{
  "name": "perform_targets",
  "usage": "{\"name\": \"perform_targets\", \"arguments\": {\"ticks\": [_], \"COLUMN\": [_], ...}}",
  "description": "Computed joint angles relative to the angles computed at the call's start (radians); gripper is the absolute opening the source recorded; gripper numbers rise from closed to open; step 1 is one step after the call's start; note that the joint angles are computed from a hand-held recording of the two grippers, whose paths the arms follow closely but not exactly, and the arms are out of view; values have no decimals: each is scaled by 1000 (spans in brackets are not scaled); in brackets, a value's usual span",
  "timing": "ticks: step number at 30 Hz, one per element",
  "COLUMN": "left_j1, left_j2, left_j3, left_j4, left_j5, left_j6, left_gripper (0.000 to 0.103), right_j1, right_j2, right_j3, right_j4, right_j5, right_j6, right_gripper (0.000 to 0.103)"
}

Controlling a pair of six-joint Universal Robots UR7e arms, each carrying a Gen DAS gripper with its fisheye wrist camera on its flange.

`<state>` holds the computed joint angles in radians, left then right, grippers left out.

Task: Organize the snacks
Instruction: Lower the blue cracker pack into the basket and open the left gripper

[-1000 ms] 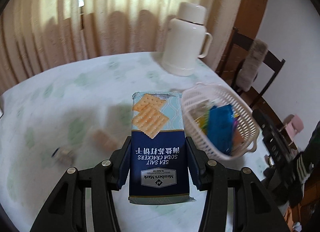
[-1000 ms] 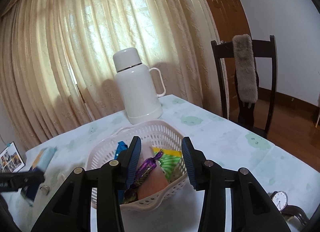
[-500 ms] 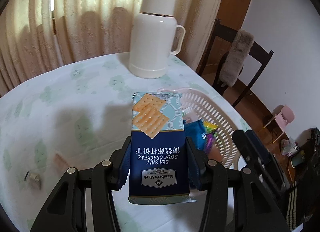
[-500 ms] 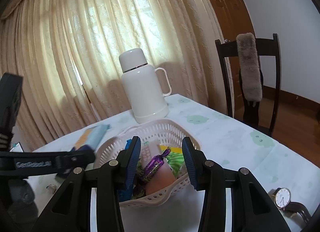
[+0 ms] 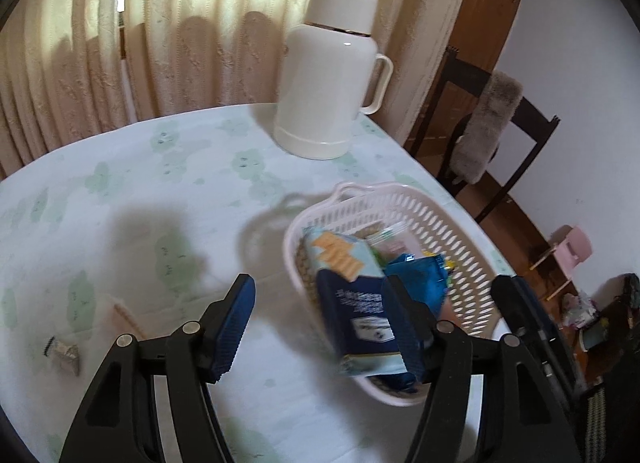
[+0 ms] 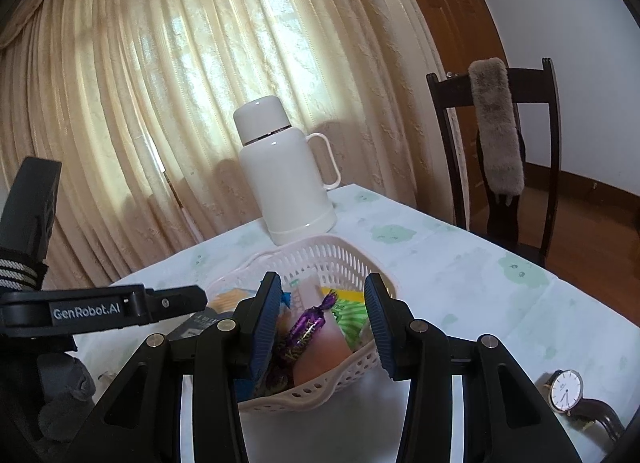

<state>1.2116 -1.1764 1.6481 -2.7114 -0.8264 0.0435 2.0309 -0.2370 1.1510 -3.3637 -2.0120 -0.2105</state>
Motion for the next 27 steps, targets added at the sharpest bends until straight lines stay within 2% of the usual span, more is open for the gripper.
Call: {"name": "perform_targets", "arguments": {"ticks": [6,16,21,25,27], "left_j1": [-10,-4,-13,-46,-63], "left_j2": [8,21,0,-8,4], "left_j3": [27,26,21,62,76], "left_j4": [-42,-69,6,-100,-177], "left_j5": [83,78,79,152,220], "left_j6": [39,42,-9,64,130], "left_gripper": [62,64,64,63,64], "right_j1": [0,-2,-2,0,0], "right_j2": [0,3,5,3,1], "right_j3": [-1,2,1,5,9], "right_j4": [3,-3,3,4,3], "right_j5": [1,1,3,5,6], "right_j6": [0,-8,-8,-9,-9], "right_gripper": [45,45,45,45,45]}}
